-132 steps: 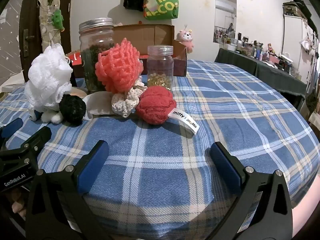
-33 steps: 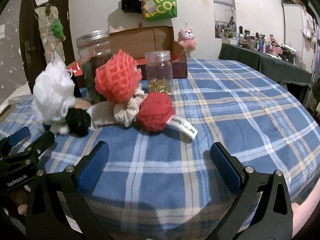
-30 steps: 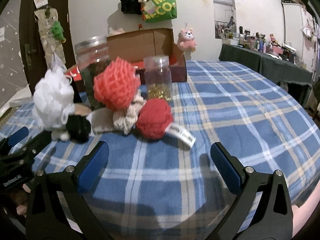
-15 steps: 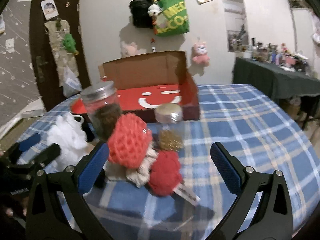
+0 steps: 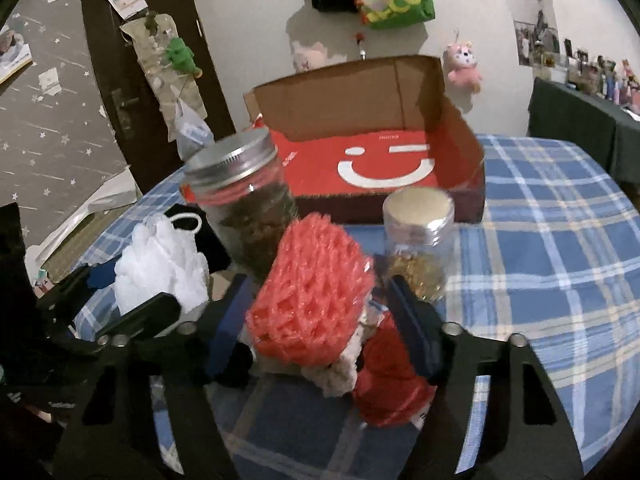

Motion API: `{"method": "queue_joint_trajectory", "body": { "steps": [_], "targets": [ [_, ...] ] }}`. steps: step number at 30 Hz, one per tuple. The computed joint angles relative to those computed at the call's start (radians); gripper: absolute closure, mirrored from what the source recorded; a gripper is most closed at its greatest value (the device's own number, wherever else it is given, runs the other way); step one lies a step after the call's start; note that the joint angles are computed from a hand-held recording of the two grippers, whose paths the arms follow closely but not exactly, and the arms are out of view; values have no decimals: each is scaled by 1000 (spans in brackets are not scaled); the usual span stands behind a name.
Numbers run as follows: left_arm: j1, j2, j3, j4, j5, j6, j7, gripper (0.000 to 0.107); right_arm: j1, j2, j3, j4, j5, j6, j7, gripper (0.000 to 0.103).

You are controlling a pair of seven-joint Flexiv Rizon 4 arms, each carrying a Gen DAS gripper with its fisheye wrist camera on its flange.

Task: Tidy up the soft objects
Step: 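Grasp the white mesh puff with the left tool while the right tool grasps the orange-red mesh net, then carry the white puff and orange net into the red-lined box with both tools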

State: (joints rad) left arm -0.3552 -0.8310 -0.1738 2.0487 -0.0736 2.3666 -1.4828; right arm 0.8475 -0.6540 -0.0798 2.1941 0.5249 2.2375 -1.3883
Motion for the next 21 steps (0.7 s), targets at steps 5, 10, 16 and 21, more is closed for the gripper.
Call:
{"method": "queue_joint_trajectory", "body": {
  "steps": [5,10,16,21],
  "targets": [
    [50,1,-36,-3,69,-49,-22,50,-2,-3,20,14,-6,33,2,61],
    [42,28,-26,12,79,-29,-20,56,28,24,13,21,44,62,-35,61],
    [55,59,-28,34,100,-4,-37,57,57,60,16,22,118,84,-104,62],
    [45,89,-12,54,95,25,-32,57,66,103,28,22,173,94,-164,62]
  ]
}}
